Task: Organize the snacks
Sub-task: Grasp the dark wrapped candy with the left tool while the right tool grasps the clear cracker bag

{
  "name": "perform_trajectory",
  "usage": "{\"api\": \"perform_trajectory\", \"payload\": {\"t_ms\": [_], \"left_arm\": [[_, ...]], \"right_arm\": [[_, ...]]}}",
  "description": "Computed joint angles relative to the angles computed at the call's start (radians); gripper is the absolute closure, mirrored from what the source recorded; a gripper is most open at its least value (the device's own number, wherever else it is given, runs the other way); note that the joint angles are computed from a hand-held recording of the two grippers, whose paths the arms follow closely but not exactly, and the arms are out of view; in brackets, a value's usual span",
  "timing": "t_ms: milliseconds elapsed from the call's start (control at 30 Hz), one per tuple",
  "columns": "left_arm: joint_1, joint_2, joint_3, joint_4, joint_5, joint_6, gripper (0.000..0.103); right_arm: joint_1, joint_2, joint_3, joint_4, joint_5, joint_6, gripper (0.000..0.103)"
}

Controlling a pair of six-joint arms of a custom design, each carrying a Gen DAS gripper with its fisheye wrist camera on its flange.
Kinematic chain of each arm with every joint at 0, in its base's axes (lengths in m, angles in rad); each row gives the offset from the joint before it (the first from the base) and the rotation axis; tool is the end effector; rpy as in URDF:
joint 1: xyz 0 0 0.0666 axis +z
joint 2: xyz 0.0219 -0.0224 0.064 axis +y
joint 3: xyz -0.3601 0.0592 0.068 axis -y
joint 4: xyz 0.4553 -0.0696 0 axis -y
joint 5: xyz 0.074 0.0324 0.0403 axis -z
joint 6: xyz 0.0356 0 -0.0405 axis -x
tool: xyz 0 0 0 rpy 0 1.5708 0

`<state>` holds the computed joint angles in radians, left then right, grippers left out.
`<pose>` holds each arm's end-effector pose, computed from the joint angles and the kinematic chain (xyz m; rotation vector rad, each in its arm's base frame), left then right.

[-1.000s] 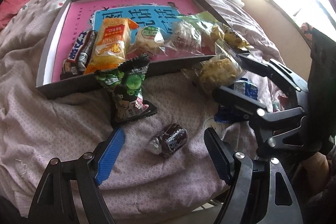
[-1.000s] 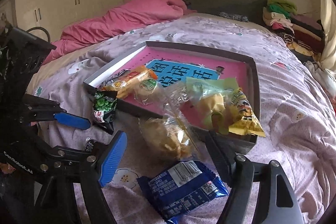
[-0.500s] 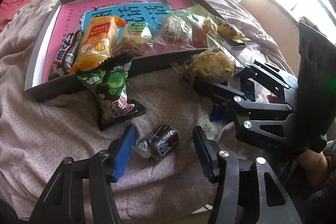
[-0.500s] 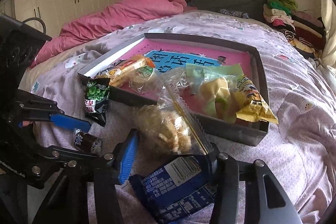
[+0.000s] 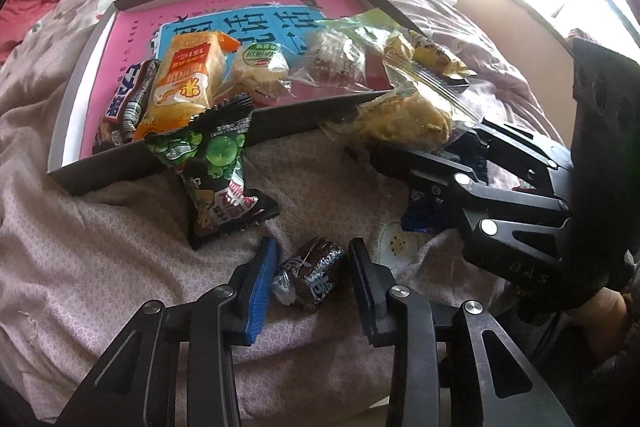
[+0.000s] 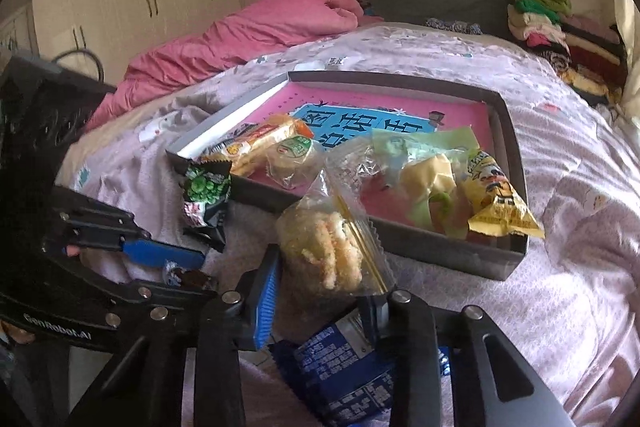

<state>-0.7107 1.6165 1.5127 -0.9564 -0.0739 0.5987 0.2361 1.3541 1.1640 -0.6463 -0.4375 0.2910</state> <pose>0.4656 -0.3979 0.3444 0.1238 2.6688 -0.3462 0.5109 0.1380 0.3319 -0.8074 2.2197 0.4981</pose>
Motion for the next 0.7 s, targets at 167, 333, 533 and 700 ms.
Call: {"api": "perform_trajectory", "payload": {"t_ms": [167, 333, 533, 700], "left_arm": [[-0.001, -0.017, -0.011, 0.023, 0.011, -0.004, 0.065], [-0.003, -0.037, -0.019, 0.045, 0.010, -0.008, 0.065], [-0.002, -0.072, -0.035, 0.069, -0.005, -0.008, 0.065], [-0.001, -0.104, -0.057, 0.098, -0.015, -0.009, 0.065]], "right_arm": [[-0.011, -0.019, -0.015, 0.012, -0.011, -0.036, 0.070], [-0.033, -0.040, -0.022, 0.015, -0.040, -0.094, 0.070], [-0.035, -0.059, -0.012, 0.016, -0.029, -0.125, 0.071], [-0.029, -0.065, -0.002, 0.018, -0.014, -0.144, 0.071]]}}
